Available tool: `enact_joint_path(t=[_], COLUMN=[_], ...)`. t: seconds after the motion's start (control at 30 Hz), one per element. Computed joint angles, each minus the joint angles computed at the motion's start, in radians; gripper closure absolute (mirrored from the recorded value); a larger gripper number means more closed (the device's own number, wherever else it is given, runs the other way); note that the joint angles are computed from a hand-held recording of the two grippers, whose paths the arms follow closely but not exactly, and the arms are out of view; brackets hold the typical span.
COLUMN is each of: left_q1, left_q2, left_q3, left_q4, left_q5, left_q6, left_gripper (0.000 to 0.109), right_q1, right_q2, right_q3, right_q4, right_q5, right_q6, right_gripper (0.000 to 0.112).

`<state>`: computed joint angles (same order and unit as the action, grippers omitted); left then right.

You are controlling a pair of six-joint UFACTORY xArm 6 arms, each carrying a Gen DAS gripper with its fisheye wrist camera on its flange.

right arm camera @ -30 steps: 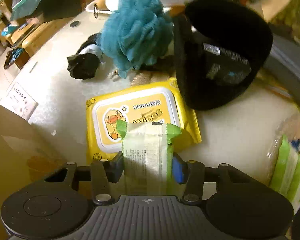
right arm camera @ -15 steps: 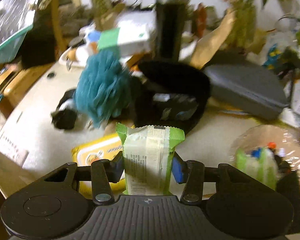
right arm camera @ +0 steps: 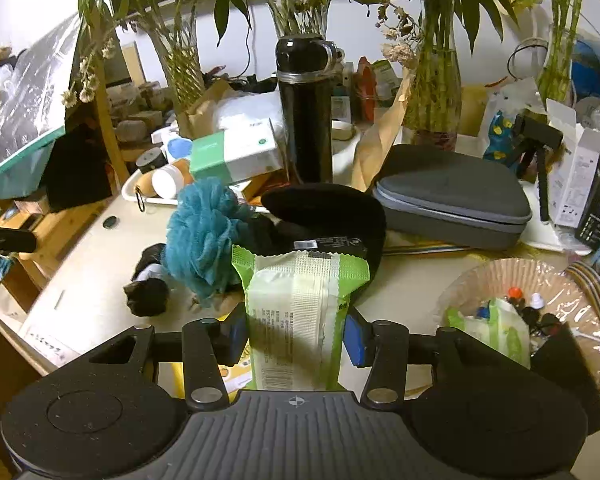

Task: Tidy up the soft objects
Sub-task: 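Grasp the black-wrapped roll with the left tool while the right tool holds the packet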

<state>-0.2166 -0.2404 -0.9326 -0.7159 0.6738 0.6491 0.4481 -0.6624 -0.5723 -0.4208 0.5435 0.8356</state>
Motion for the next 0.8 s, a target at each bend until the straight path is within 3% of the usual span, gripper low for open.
enact_joint_path(t=[0.07,0.1,0.13,0.37,0.8], left_q1=[-0.005,-0.003,0.0,0.008,0.017], left_q2=[0.048,0.075,0.105,0.293,0.539], left_q3=[-0.033,-0.055,-0.083,-0.255,-0.498], left_q4=[0.039,0.047,0.055,0.026,0.014], left_q5=[-0.005,0.007,0.032,0.174,0.402], left_q6=[-0.044,-0.059,-0.074,-0.086,-0.235], left_gripper=[0.01,0.02,0.021,0.021,0.034], right_q1=[0.005,0.009,0.012,0.001,-0.025], right_q2=[-0.005,-0.012,-0.02,-0.057,-0.05], right_q3=[0.001,0.002,0.005,0.02,0.027], right_q4=[-0.018,-0.027,-0.035,-0.06,0.006], right_q5=[0.002,0.004,0.005,-0.005,-0.033], right_q6=[0.023,0.038,0.053,0.096,0.051], right_gripper=[0.062,0.062,0.062,0.062,0.062])
